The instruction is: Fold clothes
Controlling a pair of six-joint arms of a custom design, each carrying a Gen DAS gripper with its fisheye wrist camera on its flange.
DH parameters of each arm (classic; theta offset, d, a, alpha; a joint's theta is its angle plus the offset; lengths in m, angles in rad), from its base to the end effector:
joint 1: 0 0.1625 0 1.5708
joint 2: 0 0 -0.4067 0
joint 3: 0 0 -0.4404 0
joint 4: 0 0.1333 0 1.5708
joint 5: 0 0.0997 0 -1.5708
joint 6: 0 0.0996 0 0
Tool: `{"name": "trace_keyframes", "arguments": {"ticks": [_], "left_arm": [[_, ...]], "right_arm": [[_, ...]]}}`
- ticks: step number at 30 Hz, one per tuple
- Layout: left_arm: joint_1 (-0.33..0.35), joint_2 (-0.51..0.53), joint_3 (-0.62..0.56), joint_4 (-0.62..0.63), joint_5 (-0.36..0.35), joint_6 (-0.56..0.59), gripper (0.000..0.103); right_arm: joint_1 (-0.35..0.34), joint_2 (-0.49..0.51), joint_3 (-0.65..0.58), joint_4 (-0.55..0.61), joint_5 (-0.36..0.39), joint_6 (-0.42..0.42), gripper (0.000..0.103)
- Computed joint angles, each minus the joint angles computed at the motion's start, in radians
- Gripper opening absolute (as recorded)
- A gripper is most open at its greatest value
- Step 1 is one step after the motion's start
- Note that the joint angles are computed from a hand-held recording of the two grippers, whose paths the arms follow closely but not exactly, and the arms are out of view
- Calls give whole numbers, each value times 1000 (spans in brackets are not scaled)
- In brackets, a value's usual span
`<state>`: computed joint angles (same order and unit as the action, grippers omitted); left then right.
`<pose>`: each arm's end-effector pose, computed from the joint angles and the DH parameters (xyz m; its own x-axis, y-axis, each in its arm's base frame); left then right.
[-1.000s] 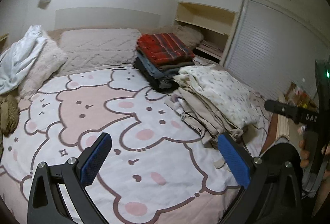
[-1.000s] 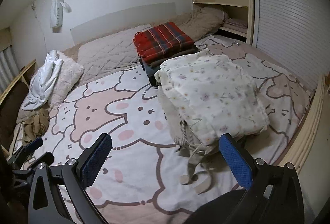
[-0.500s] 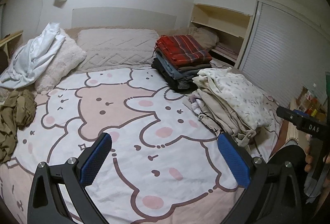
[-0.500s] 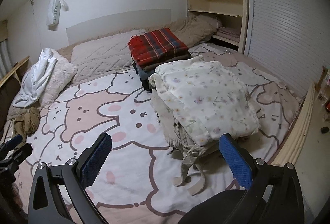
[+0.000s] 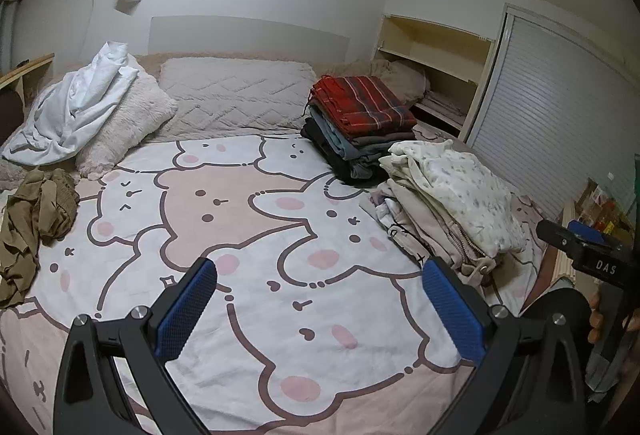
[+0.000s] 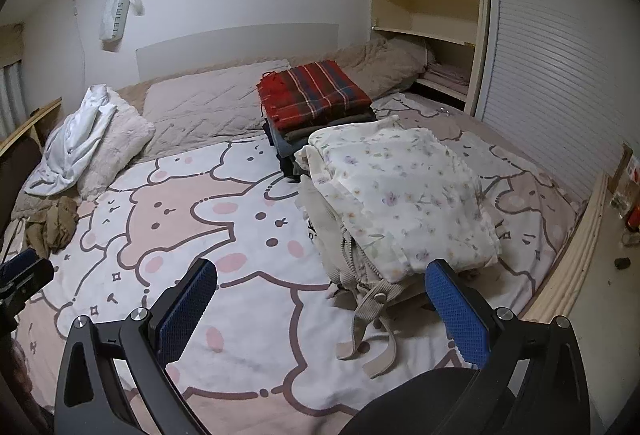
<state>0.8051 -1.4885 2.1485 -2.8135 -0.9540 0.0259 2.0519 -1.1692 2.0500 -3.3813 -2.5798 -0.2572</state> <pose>-0.2153 -0.4995 0.2848 -0.7934 0.3514 -0.4971 0.5994 0.5930 -0.5376 0.2940 -0.4573 0.2454 -0.6898 0.2082 0.6934 -0.4676 0.6030 -0.6463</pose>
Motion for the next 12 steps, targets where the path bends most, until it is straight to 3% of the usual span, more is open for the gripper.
{"name": "trace_keyframes", "arguments": {"ticks": [12], "left_arm": [[-1, -4, 9, 0, 0, 19, 103]], "right_arm": [[4, 3, 5, 14, -9, 14, 103]]}}
